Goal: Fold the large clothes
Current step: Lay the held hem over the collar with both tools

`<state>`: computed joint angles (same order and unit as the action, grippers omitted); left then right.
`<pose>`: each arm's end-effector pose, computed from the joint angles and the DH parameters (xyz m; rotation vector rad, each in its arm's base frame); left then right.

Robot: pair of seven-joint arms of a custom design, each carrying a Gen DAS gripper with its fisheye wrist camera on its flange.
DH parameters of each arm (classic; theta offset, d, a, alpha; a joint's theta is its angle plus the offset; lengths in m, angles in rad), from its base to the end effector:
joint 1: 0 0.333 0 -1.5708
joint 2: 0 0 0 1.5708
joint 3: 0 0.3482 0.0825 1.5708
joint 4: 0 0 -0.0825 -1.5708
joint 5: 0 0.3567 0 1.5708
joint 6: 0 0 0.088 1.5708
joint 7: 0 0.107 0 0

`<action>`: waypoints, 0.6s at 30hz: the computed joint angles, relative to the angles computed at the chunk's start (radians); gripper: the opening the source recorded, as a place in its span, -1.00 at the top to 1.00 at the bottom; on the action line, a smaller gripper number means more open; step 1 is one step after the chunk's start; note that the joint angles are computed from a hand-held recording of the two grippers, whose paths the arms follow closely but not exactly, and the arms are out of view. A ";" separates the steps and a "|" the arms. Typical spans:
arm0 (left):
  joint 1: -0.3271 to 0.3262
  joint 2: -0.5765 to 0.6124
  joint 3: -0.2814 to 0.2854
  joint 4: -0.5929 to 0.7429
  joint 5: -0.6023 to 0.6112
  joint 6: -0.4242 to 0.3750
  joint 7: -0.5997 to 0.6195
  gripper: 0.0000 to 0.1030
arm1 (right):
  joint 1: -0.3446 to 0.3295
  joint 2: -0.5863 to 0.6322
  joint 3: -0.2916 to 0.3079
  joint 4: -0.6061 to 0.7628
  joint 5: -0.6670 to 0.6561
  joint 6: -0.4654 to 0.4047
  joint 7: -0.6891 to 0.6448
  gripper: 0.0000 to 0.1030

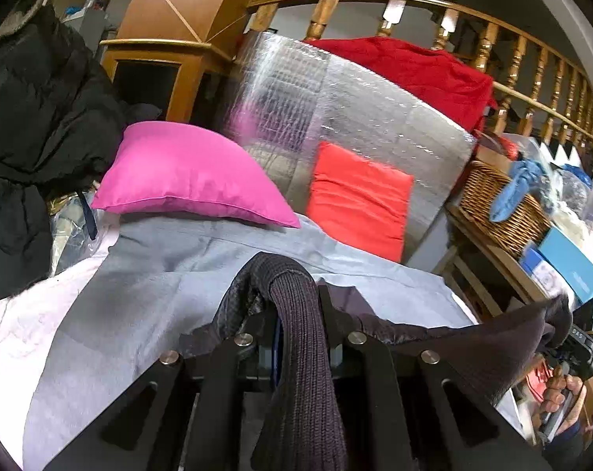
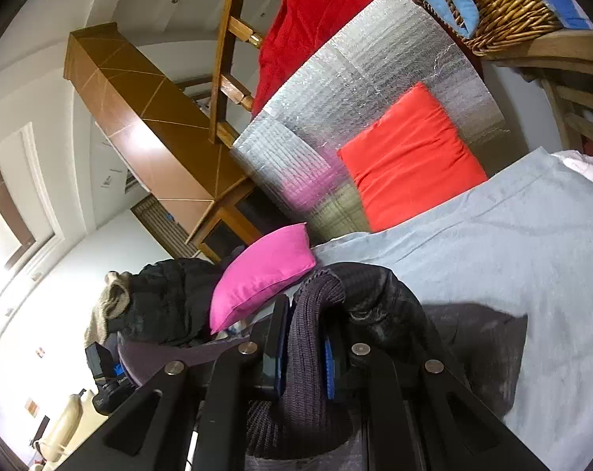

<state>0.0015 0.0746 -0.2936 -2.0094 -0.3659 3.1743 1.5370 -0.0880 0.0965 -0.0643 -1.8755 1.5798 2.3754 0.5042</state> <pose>0.5773 -0.1330 0.5952 -1.7782 1.5634 -1.3054 0.5983 -0.0793 0.5545 -1.2175 1.4000 -0.0881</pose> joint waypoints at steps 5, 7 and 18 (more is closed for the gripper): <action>-0.049 0.099 0.096 0.103 0.220 -0.054 -0.193 0.69 | -0.002 0.108 0.016 0.131 -0.075 0.032 0.075 0.73; -0.073 0.143 0.133 0.149 0.304 -0.078 -0.260 0.69 | -0.005 0.154 0.032 0.181 -0.116 0.047 0.109 0.73; -0.032 0.339 0.106 0.382 0.453 -0.173 -0.377 0.70 | -0.059 0.392 0.136 0.448 -0.299 0.116 0.280 0.76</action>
